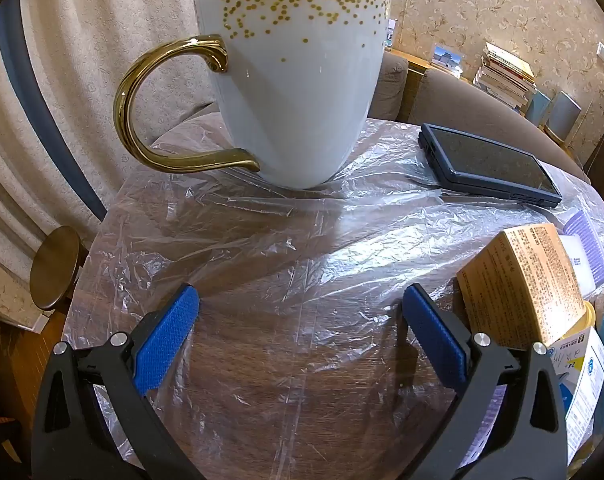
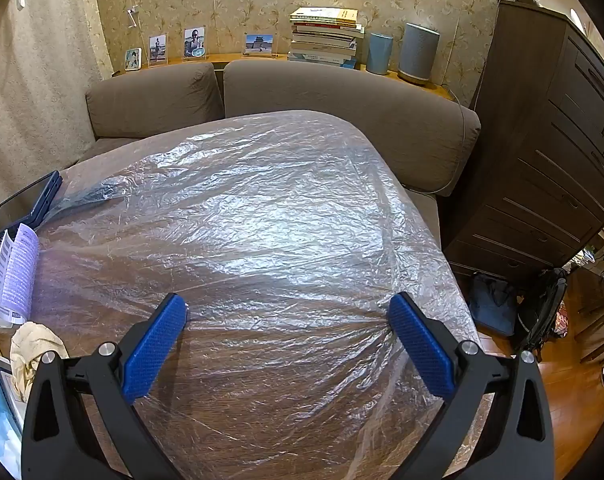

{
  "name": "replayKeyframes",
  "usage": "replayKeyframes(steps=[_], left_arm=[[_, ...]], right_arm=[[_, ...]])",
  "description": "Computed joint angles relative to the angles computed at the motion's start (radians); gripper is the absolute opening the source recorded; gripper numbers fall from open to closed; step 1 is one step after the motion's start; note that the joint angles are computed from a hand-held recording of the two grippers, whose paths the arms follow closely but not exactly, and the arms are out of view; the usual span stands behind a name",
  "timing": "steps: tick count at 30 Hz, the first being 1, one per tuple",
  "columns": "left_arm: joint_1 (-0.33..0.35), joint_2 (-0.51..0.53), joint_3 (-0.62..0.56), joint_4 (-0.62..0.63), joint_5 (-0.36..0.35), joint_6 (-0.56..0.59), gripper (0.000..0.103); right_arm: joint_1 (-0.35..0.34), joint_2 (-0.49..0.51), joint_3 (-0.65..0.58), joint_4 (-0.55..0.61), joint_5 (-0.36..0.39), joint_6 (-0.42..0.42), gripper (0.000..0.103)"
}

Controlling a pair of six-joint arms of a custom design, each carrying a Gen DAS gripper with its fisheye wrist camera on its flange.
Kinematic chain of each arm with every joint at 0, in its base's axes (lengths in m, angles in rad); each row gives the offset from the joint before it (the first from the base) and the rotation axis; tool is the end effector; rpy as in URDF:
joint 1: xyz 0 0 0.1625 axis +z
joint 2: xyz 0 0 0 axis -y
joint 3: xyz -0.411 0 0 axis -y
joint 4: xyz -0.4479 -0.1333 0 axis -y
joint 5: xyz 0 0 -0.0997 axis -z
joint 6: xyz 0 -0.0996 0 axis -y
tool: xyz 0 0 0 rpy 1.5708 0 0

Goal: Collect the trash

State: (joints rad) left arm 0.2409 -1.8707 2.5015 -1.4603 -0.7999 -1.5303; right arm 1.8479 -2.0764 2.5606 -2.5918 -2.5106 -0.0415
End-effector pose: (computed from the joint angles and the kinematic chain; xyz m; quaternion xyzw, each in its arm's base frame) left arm -0.2096 -0.2602 0.1710 0.0491 0.8730 -0.2999 0.3815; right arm 0.1365 -0.2867 0.3141 0.0178 -0.8679 0.2861 0.4058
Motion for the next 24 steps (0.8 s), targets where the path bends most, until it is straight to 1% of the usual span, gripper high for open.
replayKeyframes(steps=[24], left_arm=[[0.0, -0.001, 0.001, 0.0, 0.002, 0.0, 0.102]], right_arm=[[0.0, -0.001, 0.0, 0.005, -0.001, 0.002, 0.099]])
